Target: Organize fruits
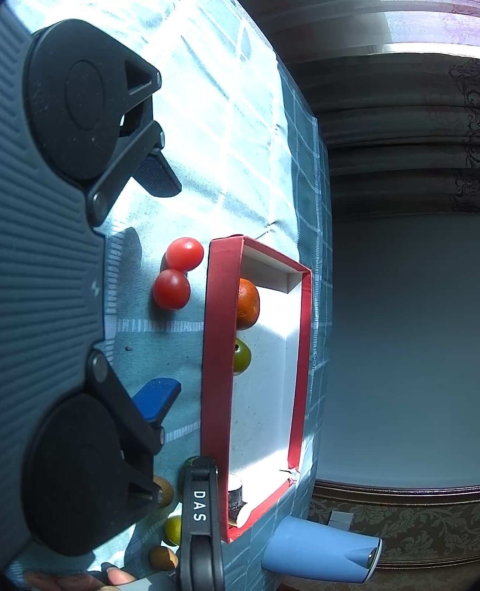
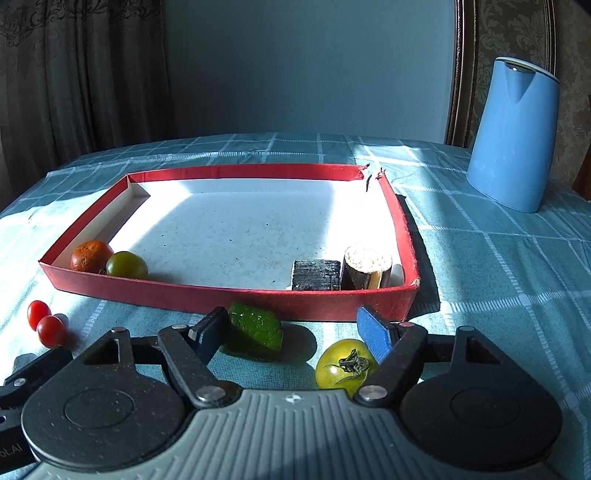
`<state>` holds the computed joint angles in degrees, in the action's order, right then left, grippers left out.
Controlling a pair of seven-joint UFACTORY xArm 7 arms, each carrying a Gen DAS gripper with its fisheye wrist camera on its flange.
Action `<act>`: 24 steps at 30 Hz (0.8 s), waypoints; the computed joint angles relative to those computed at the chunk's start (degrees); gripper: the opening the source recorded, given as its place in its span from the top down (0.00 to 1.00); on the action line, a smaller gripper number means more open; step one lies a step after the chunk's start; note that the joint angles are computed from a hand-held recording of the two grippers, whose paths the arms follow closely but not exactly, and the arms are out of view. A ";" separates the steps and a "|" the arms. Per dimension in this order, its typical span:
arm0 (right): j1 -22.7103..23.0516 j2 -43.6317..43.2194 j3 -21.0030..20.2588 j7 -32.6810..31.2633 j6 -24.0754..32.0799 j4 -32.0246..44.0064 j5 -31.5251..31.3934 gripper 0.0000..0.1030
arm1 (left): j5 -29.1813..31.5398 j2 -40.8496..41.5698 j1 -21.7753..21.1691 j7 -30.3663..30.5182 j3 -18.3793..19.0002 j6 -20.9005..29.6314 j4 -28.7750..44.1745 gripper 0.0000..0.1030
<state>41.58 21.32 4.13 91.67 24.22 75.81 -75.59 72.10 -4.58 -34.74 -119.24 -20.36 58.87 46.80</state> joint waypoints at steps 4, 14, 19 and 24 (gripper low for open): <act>-0.55 -0.56 -0.75 4.91 -2.35 -0.92 -2.77 0.25 | -0.04 0.00 -0.04 -0.25 0.00 0.13 0.00 0.00; -5.11 -3.60 1.33 19.26 -8.52 -5.21 -17.32 0.19 | 0.47 -0.26 0.10 -1.08 0.01 -0.23 -0.41 0.00; -6.04 -3.31 3.63 13.97 -6.45 -5.05 -15.32 0.18 | 0.51 -0.31 0.15 -1.33 -0.01 -0.43 -0.43 0.00; -5.59 -3.34 3.88 11.11 -5.26 -5.19 -14.12 0.17 | 0.42 -0.15 0.19 -1.21 -0.02 -0.49 -0.26 0.00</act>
<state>36.00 17.98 8.01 102.78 18.96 70.63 -89.71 72.52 -4.73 -34.55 -120.45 -20.38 58.38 46.54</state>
